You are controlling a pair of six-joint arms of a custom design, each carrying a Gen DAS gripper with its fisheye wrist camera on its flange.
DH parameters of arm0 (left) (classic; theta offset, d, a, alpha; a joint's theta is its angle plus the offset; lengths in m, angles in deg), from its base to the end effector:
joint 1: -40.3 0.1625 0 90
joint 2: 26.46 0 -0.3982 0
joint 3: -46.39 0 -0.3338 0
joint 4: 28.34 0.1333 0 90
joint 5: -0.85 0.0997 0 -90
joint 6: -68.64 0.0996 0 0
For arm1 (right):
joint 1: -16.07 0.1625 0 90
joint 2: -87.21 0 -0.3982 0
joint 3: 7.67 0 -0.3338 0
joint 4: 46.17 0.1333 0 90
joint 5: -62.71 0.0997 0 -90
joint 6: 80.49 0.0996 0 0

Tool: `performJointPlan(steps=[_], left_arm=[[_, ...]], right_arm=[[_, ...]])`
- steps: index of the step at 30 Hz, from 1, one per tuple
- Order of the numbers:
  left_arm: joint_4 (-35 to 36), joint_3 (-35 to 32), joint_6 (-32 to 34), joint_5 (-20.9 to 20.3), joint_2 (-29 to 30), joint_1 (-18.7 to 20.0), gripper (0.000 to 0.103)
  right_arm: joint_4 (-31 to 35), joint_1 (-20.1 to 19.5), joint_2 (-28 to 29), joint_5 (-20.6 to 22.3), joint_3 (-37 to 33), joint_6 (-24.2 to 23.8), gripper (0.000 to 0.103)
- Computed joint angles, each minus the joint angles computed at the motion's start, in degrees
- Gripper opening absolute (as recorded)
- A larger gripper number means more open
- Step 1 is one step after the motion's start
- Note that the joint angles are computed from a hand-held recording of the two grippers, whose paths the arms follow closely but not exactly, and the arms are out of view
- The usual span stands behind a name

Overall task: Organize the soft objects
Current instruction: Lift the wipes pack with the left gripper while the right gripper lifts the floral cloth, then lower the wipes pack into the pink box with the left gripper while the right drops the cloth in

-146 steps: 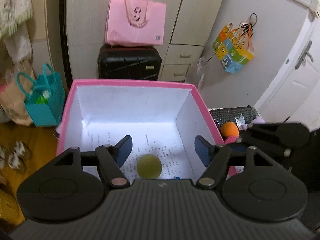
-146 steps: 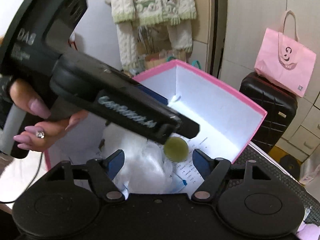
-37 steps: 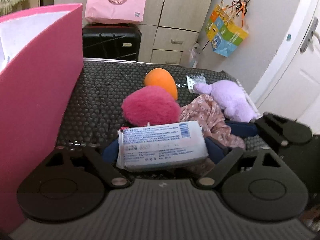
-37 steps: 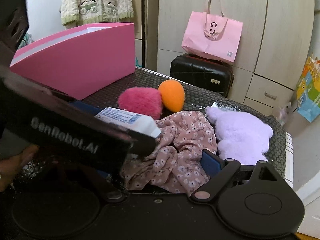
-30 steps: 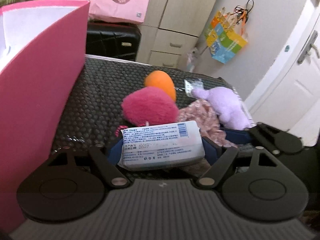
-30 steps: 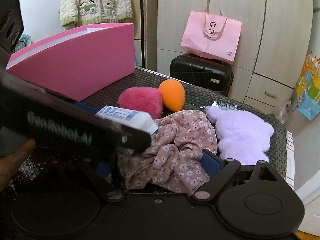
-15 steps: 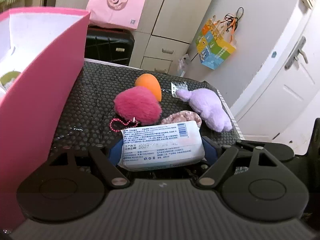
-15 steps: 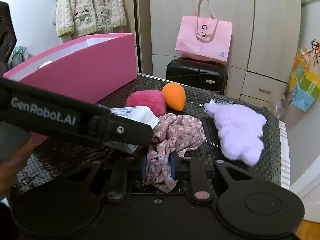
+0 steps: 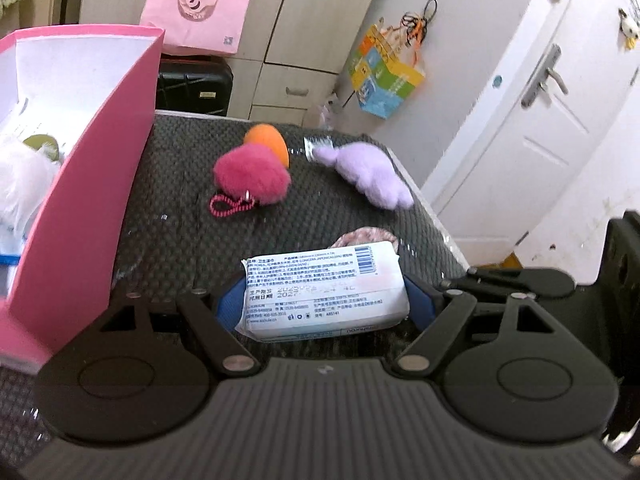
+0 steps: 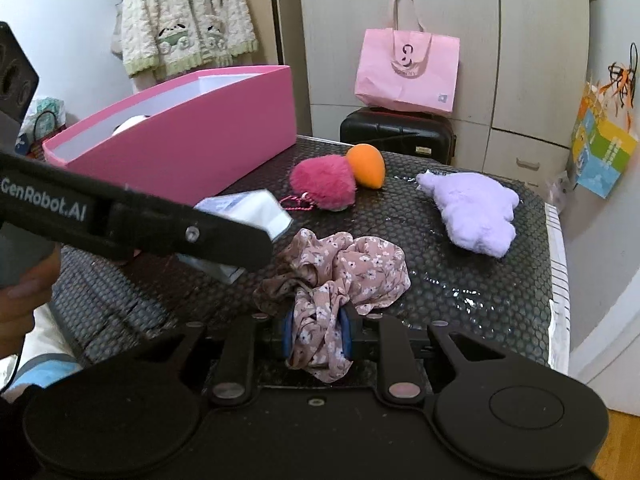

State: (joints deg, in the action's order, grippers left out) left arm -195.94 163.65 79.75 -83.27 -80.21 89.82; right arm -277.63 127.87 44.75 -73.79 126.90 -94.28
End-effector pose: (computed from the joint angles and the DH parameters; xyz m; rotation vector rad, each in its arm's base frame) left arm -0.2188 -0.4774 0.1130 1.3219 2.7800 -0.4081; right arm 0.2047 -0.3473 0.1287 0.2568 -2.2098 1.0658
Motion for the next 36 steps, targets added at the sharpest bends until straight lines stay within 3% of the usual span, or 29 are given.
performJointPlan(steps=[10, 19, 26, 36], left_arm=[[7.31, 2.08, 2.25, -0.09, -6.22, 0.53, 0.08], [12.67, 3.6, 4.39, 2.37, -11.81, 0.99, 0.08], [21.38, 2.02, 5.82, 3.14, -17.1, 2.69, 0.08], [35.02, -5.21, 8.57, 1.0, -21.7, 7.13, 0.08]], right_arm=[[6.97, 6.26, -1.48, -2.41, 1.56, 7.55, 0.026], [19.78, 12.85, -1.92, -6.42, -1.5, 14.29, 0.026], [31.05, 14.23, -5.04, -2.69, -3.93, 19.94, 0.026], [42.2, 14.46, -7.49, 6.55, -9.4, 20.59, 0.026]])
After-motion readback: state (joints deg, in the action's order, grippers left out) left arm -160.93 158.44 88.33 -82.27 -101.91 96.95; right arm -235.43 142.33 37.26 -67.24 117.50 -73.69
